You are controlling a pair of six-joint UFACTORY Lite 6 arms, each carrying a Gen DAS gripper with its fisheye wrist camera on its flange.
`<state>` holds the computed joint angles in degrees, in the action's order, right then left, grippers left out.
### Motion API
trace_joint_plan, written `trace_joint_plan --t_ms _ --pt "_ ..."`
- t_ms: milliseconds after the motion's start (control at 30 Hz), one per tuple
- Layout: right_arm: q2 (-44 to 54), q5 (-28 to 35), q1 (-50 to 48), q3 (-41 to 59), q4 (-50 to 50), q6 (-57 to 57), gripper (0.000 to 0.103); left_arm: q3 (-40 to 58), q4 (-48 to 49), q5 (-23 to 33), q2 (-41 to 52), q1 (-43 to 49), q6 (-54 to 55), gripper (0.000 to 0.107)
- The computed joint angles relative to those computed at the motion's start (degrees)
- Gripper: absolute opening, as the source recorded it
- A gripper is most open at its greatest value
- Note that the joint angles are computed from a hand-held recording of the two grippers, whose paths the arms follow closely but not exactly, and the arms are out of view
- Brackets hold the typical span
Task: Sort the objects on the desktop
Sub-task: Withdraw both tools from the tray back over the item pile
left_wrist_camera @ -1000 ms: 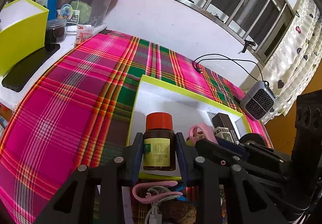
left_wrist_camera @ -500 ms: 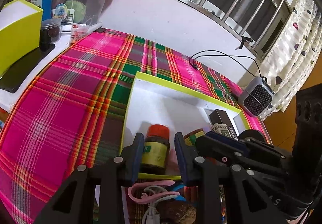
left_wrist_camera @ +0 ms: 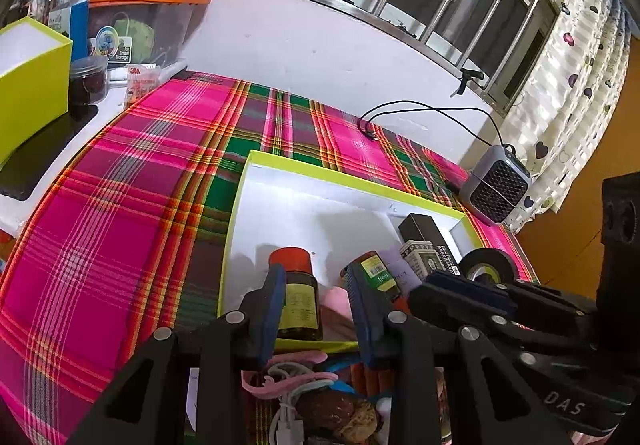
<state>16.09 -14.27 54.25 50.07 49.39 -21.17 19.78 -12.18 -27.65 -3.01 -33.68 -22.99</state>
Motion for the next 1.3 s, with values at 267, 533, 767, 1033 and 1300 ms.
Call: trace_joint_plan --t_ms 267,533,767,1033,1300 --pt "-7.40 -1.61 2.00 -7.40 5.01 -3.17 0.020 -1.31 -15.84 2.43 -5.43 -5.43 12.92 0.032" --pt "-13.10 -2.01 2.91 -13.40 3.94 -0.74 0.020 -1.47 -37.57 2.90 -8.76 -13.74 30.90 0.032" --pt "-18.84 -2.12 4.09 -18.99 3.19 1.65 0.020 -1.41 -56.52 0.90 -10.79 -21.92 44.47 0.032" --pt "-22.03 -2.01 5.49 -22.74 2.85 3.75 0.020 -0.88 -66.83 -1.45 -10.63 -29.01 50.19 0.032" --pt "-24.47 -2.39 7.18 -25.36 4.00 3.60 0.023 -0.50 -72.85 -3.42 -10.48 -33.64 53.07 0.032"
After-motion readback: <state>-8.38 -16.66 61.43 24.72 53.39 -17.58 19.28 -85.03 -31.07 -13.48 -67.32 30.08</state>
